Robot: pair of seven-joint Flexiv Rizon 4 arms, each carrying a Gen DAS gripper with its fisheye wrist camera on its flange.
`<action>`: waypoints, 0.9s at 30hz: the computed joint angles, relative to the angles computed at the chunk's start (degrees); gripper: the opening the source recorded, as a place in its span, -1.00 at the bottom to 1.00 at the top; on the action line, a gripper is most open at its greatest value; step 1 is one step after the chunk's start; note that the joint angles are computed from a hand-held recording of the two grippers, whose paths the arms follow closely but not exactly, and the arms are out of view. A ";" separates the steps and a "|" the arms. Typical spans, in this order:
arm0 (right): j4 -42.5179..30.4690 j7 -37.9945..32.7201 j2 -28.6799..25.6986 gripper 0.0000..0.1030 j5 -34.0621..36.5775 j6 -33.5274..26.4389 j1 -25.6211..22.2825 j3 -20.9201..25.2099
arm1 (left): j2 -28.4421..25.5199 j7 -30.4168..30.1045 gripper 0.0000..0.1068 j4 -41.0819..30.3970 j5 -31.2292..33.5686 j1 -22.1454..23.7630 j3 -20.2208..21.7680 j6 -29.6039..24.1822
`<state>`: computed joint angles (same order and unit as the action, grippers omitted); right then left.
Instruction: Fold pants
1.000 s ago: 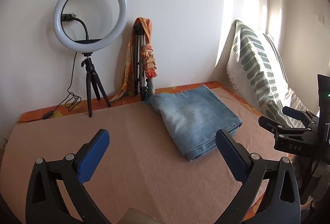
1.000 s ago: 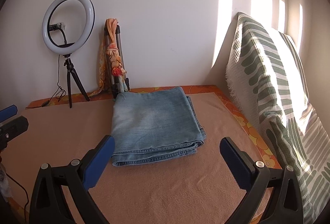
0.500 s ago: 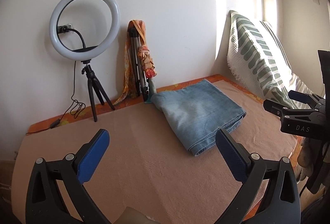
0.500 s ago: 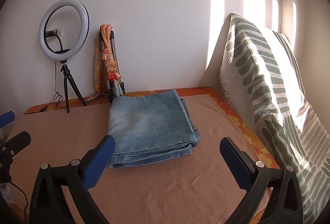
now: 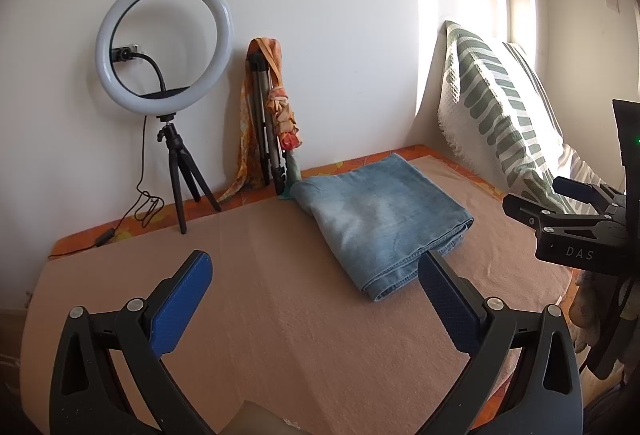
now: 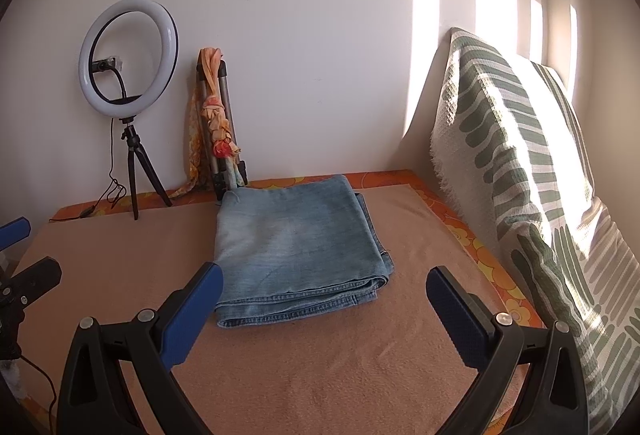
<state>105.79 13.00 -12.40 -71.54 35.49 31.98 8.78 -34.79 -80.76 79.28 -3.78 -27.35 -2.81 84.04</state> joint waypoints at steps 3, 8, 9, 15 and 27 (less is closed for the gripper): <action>-0.10 -0.09 -0.10 1.00 -0.13 0.22 -0.04 -0.05 | -0.03 -0.65 0.92 -0.14 0.04 -0.29 0.43 -0.23; -0.13 0.00 -0.17 1.00 -0.16 0.34 -0.06 -0.10 | -0.09 -0.59 0.92 -0.28 0.14 -0.12 0.16 -0.49; -0.13 -0.02 -0.16 1.00 -0.15 0.49 -0.11 -0.11 | -0.13 -0.56 0.92 -0.35 0.17 -0.10 0.14 -0.59; -0.05 0.00 -0.08 1.00 -0.18 0.34 -0.03 -0.04 | -0.19 -1.07 0.92 -0.50 0.33 -0.20 0.38 -0.73; -0.39 -0.31 -0.75 1.00 -0.59 1.31 0.02 -0.37 | -0.35 -1.67 0.92 -0.75 0.37 -0.26 0.41 -0.87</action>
